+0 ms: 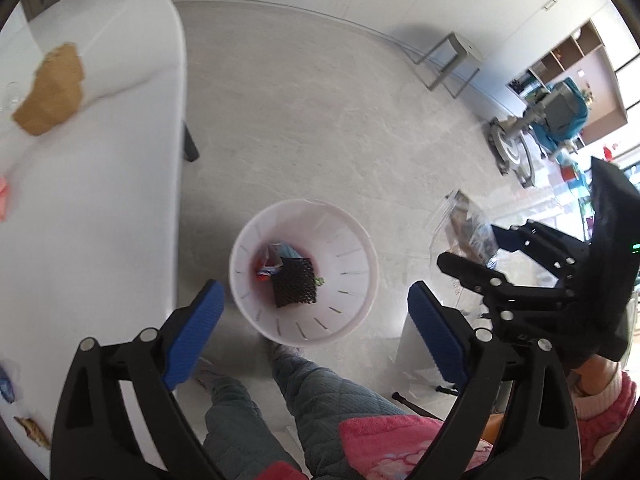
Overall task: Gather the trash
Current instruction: 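Open the right tool to drop the clear snack packet into the bin, then move the left tool toward the red snack packet on the table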
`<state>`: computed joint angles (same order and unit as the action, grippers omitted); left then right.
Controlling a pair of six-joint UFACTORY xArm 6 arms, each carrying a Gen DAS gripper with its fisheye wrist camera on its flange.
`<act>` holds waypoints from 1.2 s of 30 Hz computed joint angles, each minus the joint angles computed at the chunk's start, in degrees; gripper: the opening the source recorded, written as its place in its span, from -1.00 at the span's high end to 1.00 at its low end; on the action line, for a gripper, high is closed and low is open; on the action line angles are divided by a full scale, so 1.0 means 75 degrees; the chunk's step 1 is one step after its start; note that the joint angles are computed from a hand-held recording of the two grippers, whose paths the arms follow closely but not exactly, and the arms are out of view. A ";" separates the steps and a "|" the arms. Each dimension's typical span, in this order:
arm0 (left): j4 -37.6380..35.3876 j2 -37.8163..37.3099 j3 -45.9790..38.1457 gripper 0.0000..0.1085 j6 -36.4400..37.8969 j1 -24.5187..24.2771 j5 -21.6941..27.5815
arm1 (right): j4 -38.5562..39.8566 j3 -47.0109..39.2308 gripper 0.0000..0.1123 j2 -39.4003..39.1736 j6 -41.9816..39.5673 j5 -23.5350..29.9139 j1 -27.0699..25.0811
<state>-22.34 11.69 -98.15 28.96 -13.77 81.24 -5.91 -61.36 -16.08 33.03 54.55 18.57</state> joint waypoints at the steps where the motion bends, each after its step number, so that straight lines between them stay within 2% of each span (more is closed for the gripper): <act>1: 0.0041 -0.0011 -0.0033 -0.64 0.0000 0.0051 -0.0037 | 0.0054 0.0019 0.05 0.0088 -0.0023 -0.0092 0.0038; 4: 0.0269 -0.0161 -0.0008 -0.64 -0.0039 0.0275 -0.0225 | 0.0163 0.0095 -0.02 0.0304 -0.0033 -0.0319 0.0144; 9: 0.0317 -0.0353 0.0017 -0.64 -0.0277 0.0819 -0.0288 | 0.0295 0.0161 -0.49 0.0671 0.0048 -0.0428 0.0296; 12: 0.0320 -0.0378 -0.0023 -0.64 -0.0402 0.1120 -0.0334 | 0.0253 0.0039 -0.67 0.0849 0.0212 -0.0438 0.0432; 17: 0.0389 -0.0421 -0.0065 -0.64 -0.0520 0.1636 -0.0573 | -0.0130 -0.0395 -0.73 0.1069 0.0729 -0.0318 0.0654; 23: 0.0431 -0.0255 -0.0376 -0.67 -0.0494 0.2285 -0.0829 | -0.0838 -0.1528 -0.79 0.1600 0.1230 -0.0163 0.0969; 29: 0.0408 0.0031 -0.0843 -0.72 -0.0517 0.2835 -0.0918 | -0.1162 -0.3116 -0.79 0.2544 0.1082 -0.0037 0.1229; 36: 0.0473 0.0603 -0.1648 -0.75 -0.0738 0.3218 -0.0875 | -0.1091 -0.5609 -0.79 0.4351 0.0519 0.0245 0.1407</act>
